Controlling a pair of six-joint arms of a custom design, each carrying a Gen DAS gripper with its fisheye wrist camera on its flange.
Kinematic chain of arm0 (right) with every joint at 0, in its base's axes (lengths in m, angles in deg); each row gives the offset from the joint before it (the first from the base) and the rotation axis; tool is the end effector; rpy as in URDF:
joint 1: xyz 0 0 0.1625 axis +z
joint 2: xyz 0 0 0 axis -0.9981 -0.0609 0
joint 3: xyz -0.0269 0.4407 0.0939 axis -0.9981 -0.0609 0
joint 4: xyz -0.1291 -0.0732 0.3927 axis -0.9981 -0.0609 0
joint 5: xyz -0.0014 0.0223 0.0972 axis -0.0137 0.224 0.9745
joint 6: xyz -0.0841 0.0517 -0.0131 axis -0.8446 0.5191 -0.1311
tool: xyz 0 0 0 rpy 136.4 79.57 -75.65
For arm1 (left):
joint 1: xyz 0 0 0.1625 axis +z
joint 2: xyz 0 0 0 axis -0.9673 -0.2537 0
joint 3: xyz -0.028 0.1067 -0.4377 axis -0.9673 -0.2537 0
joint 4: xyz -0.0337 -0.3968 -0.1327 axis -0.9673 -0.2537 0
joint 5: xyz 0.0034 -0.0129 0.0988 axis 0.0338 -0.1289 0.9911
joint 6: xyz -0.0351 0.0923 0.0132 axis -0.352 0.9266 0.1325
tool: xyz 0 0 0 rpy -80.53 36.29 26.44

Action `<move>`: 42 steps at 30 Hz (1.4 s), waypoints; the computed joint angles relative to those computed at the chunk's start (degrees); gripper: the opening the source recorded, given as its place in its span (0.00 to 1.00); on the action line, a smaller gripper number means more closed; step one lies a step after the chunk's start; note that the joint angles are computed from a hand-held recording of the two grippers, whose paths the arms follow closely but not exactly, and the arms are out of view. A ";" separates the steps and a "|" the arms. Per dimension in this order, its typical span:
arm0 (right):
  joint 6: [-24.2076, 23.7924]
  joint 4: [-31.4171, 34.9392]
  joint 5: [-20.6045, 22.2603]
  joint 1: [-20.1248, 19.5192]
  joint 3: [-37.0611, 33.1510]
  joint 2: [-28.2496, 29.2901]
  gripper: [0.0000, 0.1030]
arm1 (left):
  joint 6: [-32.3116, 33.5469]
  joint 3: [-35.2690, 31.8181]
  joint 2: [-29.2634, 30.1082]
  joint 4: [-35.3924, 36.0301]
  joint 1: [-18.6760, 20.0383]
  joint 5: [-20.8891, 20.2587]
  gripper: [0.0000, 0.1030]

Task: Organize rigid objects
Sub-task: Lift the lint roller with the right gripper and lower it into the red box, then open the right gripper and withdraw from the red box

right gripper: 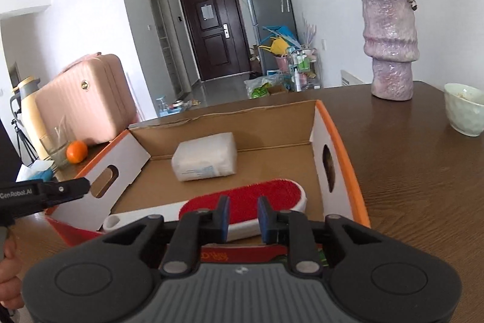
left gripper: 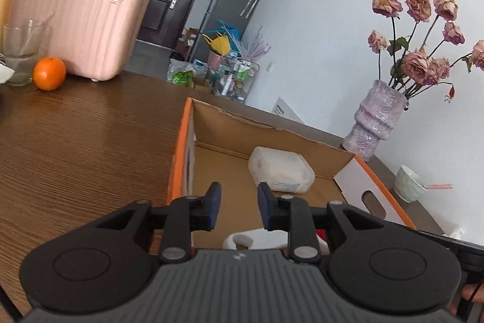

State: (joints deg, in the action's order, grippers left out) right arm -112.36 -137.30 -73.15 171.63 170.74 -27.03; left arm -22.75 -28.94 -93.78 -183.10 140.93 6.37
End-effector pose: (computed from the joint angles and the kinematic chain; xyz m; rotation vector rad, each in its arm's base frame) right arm 0.0363 -0.7634 0.2317 0.1397 -2.1689 1.3800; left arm -0.2236 -0.8683 0.0555 0.8165 2.6599 -1.1300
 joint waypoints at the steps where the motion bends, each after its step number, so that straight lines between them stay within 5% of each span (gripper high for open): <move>1: -0.20 -0.39 -0.42 0.18 0.29 -0.18 0.20 | -0.15 0.70 -0.51 -0.16 -0.04 0.04 0.26; 10: -3.08 -7.32 -0.13 1.70 7.77 -4.55 0.35 | 6.12 14.25 -8.46 -7.82 -2.52 1.97 0.54; 13: -5.48 -12.91 0.27 2.44 11.35 -5.70 0.51 | 10.14 20.97 -11.29 -15.19 -4.02 4.29 0.71; 15: -7.93 -17.93 0.55 2.97 13.87 -6.07 0.72 | 13.79 25.34 -12.66 -21.71 -4.99 5.43 0.77; 19: -15.93 -31.53 2.39 3.61 17.83 -4.74 0.88 | 19.40 32.66 -14.51 -34.06 -6.21 5.05 1.00; 21: -19.91 -38.63 5.52 3.27 19.71 -3.65 1.00 | 20.09 35.29 -15.58 -36.39 -6.34 3.78 1.00; 25: -24.15 -50.15 10.04 2.71 22.43 -1.37 1.00 | 22.28 39.60 -16.14 -44.78 -6.92 3.09 1.00; 35: -20.31 -57.09 10.80 2.96 30.72 -2.69 1.00 | 22.37 48.67 -19.99 -50.93 -8.20 3.36 1.00; 42: -17.99 -61.10 8.33 2.71 35.96 -1.58 1.00 | 18.38 58.75 -24.88 -55.57 -8.31 7.79 1.00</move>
State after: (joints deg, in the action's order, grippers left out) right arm -130.35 -198.40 -64.83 174.34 206.69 -28.61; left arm -4.37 29.80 -118.66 -238.67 132.62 14.16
